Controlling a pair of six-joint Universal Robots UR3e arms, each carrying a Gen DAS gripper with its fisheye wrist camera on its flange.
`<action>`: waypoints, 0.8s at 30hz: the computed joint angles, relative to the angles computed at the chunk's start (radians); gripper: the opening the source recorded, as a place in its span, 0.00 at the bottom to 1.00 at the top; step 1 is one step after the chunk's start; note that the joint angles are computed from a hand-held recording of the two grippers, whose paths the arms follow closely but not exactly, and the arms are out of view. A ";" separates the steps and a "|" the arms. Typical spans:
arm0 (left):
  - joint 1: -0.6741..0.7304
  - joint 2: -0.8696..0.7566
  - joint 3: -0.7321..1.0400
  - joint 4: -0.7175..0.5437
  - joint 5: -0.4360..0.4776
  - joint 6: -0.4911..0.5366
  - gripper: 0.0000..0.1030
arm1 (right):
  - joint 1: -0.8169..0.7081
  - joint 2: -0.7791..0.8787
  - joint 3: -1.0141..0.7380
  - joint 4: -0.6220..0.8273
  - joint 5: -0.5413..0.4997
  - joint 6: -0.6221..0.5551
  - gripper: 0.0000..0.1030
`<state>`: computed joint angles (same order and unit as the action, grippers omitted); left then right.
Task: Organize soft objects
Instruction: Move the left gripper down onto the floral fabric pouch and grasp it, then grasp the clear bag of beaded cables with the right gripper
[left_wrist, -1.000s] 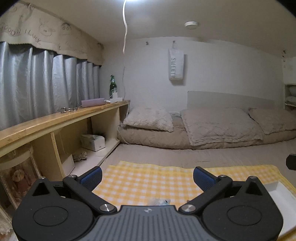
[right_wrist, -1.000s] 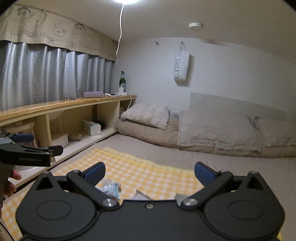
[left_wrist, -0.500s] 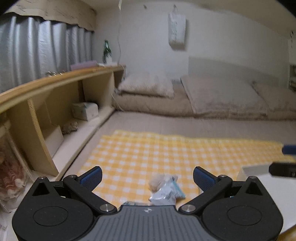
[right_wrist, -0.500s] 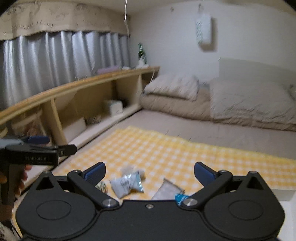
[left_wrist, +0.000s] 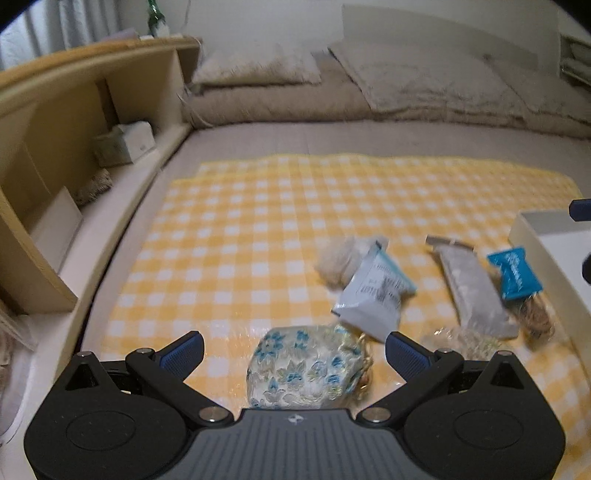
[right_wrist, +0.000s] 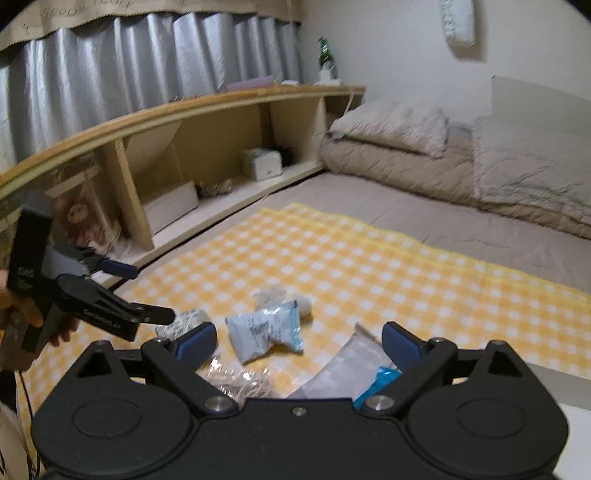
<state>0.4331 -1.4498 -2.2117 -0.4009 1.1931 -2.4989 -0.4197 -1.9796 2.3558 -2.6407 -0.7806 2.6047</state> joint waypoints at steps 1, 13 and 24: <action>-0.004 -0.020 -0.001 0.022 0.004 0.001 1.00 | 0.008 0.017 -0.001 0.000 -0.001 -0.017 0.94; -0.006 -0.228 0.110 -0.016 -0.045 0.012 0.93 | 0.112 0.244 -0.042 -0.018 -0.060 -0.093 0.94; 0.014 -0.242 0.175 -0.166 -0.065 -0.035 0.67 | 0.120 0.384 -0.083 -0.015 -0.032 -0.070 0.94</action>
<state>0.4475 -1.6917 -2.0362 -0.5673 1.1286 -2.5341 -0.3000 -1.5952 2.2728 -2.6553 -0.8125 2.5345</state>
